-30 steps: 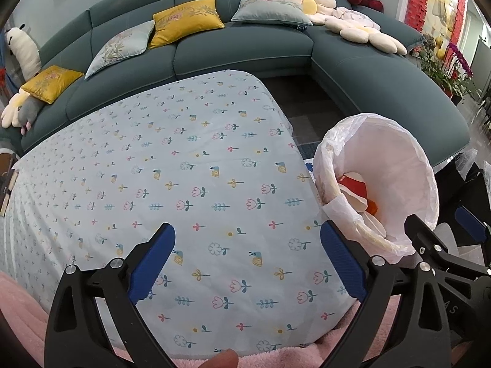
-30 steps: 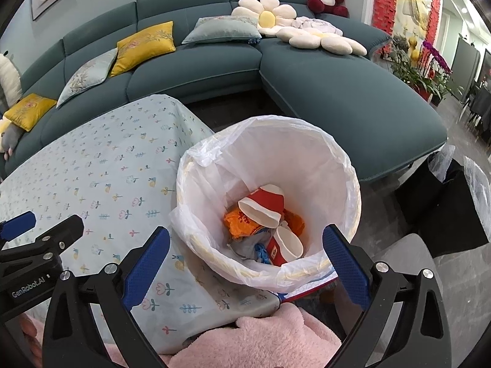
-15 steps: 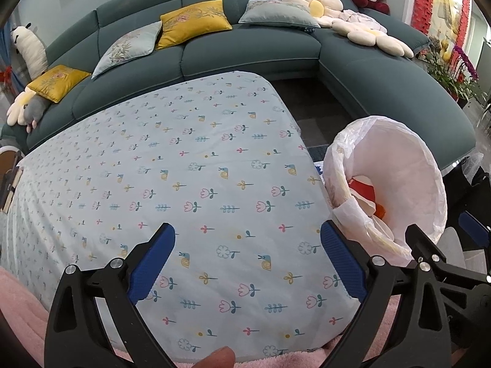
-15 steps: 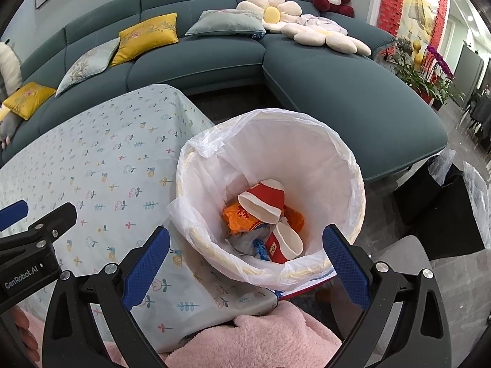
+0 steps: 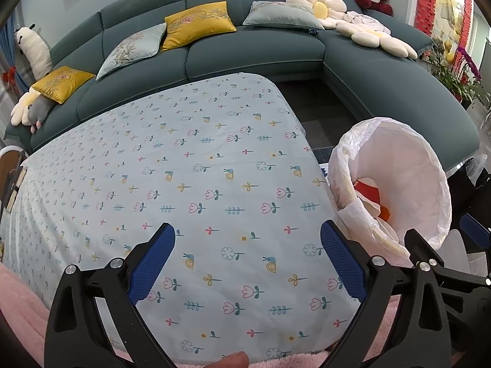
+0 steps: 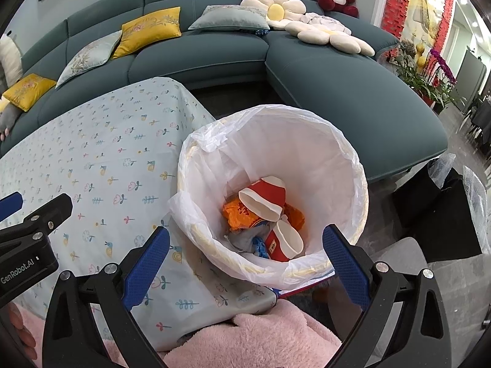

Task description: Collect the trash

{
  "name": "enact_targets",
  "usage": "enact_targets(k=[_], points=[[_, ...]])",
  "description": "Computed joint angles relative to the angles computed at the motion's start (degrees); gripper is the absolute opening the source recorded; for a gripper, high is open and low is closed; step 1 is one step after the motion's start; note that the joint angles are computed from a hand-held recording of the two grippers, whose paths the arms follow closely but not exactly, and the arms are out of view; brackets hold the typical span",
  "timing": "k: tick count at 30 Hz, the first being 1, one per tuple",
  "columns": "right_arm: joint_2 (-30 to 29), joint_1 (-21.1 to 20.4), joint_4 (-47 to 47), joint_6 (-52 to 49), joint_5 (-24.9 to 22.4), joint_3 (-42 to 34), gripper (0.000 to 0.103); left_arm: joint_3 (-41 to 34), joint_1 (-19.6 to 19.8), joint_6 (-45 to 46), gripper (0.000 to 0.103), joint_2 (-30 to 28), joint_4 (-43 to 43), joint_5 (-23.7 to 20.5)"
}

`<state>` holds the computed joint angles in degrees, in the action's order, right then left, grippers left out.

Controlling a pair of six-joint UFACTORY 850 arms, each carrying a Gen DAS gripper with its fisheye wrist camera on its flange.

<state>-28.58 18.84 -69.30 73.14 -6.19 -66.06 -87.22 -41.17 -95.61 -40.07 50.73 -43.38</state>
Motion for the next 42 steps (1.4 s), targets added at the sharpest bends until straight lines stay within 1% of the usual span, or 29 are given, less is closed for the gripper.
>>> enact_targets(k=[7,17,23,29,35,42], points=[[-0.14,0.0,0.67,-0.69,-0.09,-0.04,0.096,-0.32,-0.22,0.38,0.091,-0.13,0.22,0.35],[-0.18,-0.13,1.28,-1.1,0.01,-0.05,0.096,-0.77,-0.36,0.4,0.091,-0.43,-0.22,-0.55],[-0.07,-0.08,-1.43,1.67,-0.17,0.09,0.096,-0.86,-0.44,0.63,0.091,-0.49,-0.44,-0.74],[0.43,-0.34,-7.53,8.66,-0.19,0.67,0.096,-1.09,-0.57,1.3,0.091,-0.59,-0.78,-0.76],[0.66,-0.49,-10.87,12.0,-0.12,0.91,0.096,-1.21,-0.69,1.62,0.091,-0.59,-0.82,-0.82],[0.76,-0.53,-12.1,13.17,-0.14,1.03,0.096,-1.17,-0.46,1.67,0.091,-0.62,-1.64,-0.34]])
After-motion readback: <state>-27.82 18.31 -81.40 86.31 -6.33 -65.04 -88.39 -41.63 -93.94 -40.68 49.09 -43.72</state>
